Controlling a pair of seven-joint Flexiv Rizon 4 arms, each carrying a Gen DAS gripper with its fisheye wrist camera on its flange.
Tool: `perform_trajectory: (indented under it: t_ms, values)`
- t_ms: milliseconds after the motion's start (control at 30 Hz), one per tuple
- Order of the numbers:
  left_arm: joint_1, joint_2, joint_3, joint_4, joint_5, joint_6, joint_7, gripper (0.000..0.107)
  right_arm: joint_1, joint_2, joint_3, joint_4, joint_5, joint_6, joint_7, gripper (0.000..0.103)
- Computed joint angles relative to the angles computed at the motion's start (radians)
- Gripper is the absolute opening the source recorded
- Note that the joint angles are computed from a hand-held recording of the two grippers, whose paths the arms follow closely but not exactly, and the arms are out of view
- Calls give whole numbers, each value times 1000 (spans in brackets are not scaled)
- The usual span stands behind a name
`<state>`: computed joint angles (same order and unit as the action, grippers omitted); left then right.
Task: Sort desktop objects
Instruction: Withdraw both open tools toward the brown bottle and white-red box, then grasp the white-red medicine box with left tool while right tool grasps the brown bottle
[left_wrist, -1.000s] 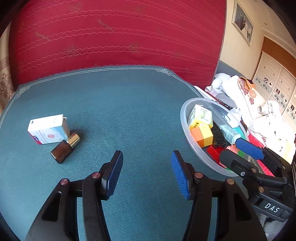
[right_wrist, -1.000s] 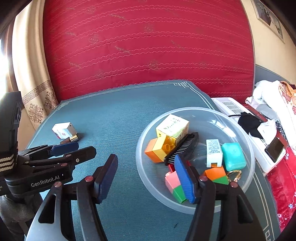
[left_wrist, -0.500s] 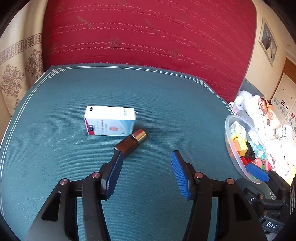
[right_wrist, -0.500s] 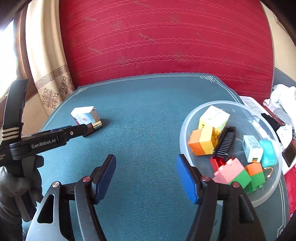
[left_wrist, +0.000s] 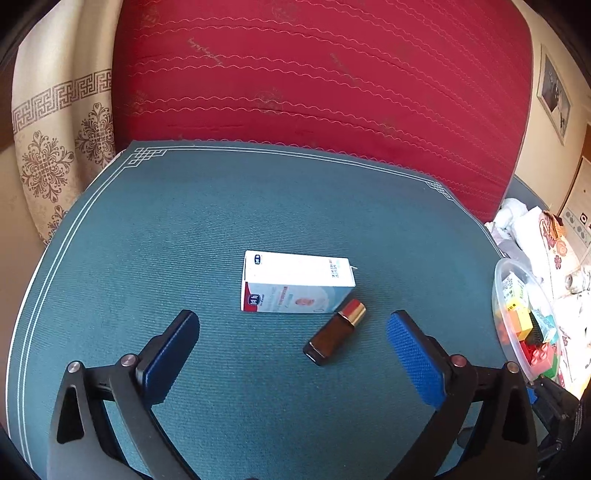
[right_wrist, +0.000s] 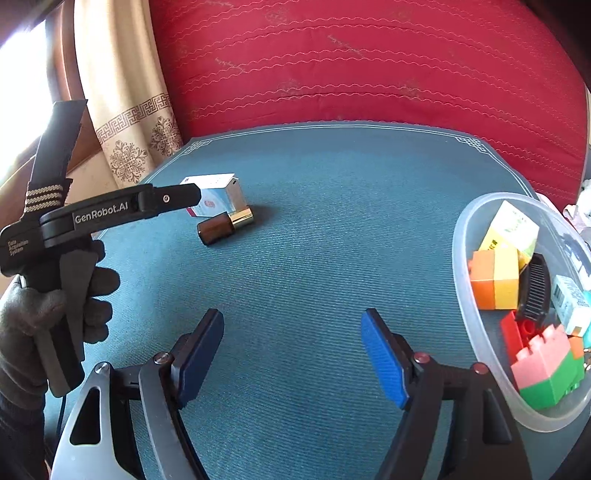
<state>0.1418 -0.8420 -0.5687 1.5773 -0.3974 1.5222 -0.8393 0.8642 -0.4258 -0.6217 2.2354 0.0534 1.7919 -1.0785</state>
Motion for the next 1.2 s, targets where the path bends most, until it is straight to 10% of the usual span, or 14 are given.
perform_trajectory:
  t_ms: [700,1067,1200]
  values:
    - [-80,-93,28,-164,19,-12,49,103,-205,-47,199,-102,-112,-42,41,80]
    - [-191,-122,210,-278,12,-119,-20,103,-312,-83,303,-178,-181,-65,51,80]
    - [-157,-119,161,-256,-24,-130,-2,88,-352,-98,342,-207,-202,-70,47,80]
